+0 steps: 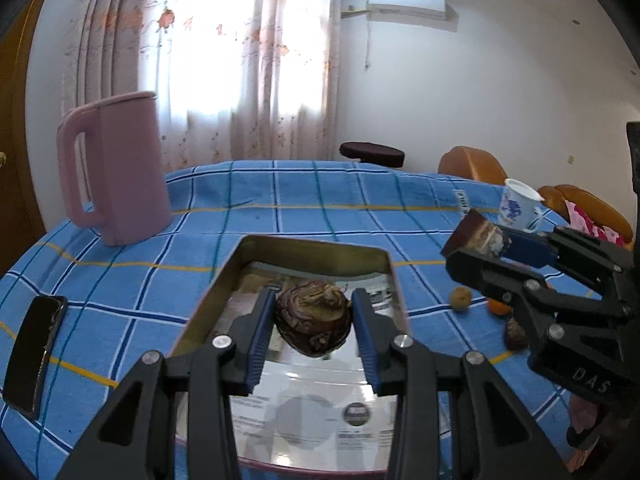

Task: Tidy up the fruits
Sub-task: 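Carry the brown jar with the right tool while the left tool carries the fruit over the tin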

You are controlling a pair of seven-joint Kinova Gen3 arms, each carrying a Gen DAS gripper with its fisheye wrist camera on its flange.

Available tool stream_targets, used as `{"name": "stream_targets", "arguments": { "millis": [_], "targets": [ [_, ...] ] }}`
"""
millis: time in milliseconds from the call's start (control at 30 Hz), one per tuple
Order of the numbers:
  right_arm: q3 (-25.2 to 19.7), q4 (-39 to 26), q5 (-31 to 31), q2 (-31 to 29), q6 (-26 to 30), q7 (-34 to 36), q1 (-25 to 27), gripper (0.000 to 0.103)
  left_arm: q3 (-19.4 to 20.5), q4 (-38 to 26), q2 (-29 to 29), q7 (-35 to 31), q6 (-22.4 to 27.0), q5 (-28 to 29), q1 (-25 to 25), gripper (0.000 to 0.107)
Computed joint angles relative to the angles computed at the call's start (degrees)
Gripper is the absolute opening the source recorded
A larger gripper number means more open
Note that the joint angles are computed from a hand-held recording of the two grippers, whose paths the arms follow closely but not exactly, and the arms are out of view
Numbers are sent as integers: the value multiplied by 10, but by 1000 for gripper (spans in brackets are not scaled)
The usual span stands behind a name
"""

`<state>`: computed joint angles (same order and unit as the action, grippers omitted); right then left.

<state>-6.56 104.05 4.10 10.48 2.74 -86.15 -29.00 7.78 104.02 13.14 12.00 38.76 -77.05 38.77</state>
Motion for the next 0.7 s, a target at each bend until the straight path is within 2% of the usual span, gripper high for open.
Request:
{"name": "stream_targets", "arguments": {
  "millis": [67,167,333,700],
  "targets": [
    [-6,-19,2,14,16,4,-2,36,-1,1,-1,-4,0,9,-4,40],
    [-40,-42,-10,33,37,17,22,36,-5,4,-2,-9,0,18,-10,40],
    [-10,-65,2,53,57,9,-15,36,-6,10,-6,-10,0,24,-16,40],
    [-5,-97,19,78,95,6,-31,36,-6,-1,-4,-49,10,64,-23,40]
  ]
}}
